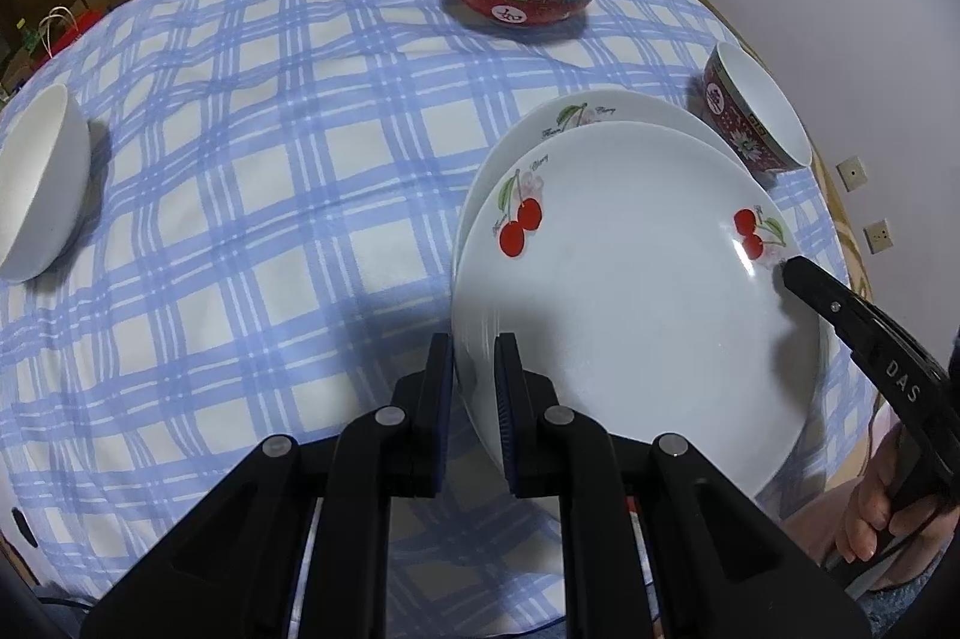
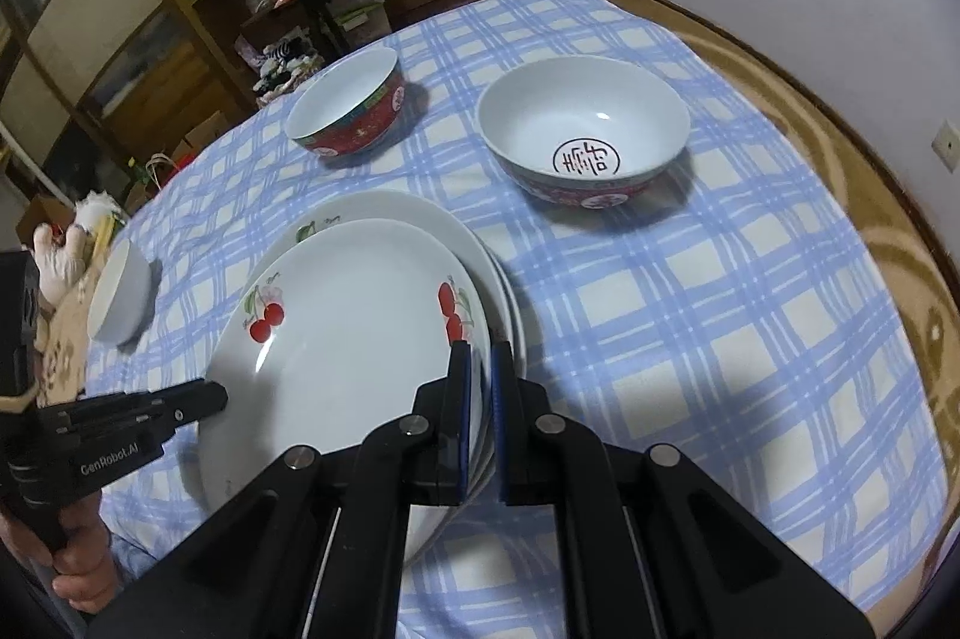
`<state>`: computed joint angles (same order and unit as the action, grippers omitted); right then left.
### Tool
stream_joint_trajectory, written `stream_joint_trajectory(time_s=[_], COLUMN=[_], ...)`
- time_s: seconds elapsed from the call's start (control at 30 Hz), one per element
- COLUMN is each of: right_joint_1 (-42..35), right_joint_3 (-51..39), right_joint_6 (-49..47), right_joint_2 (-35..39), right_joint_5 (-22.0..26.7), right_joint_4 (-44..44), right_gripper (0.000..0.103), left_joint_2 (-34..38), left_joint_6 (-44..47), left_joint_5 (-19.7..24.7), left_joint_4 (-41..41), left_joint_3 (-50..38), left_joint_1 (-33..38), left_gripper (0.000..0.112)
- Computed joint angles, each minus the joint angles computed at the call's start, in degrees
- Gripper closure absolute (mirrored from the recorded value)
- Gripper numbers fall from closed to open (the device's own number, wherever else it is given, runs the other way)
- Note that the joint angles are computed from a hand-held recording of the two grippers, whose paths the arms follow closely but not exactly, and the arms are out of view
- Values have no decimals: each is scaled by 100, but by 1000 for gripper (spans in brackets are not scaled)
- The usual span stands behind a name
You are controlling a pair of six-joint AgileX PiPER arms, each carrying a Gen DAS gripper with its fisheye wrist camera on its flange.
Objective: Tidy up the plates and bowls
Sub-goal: 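Lower the cherry plate onto the plate stack with both grippers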
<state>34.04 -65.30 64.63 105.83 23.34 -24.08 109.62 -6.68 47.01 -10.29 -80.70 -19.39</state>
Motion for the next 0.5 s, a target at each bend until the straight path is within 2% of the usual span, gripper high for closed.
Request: stream_joint_trajectory(time_s=[0.1,0.3,0.5], right_joint_1=[-41,142,104], right_joint_3=[16,-129,-198], right_joint_6=[-18,894,1165], right_joint_2=[32,179,294], right_joint_5=[-96,69,57], right_joint_4=[17,-1045,-1338], right_gripper=[96,96,96], left_joint_2=[145,362,481], left_joint_6=[0,-165,-73], left_joint_5=[65,86,163], left_joint_4=[43,276,183], left_joint_3=[-116,-333,-492], left_joint_1=[-19,-115,-74], left_gripper=[99,97,97])
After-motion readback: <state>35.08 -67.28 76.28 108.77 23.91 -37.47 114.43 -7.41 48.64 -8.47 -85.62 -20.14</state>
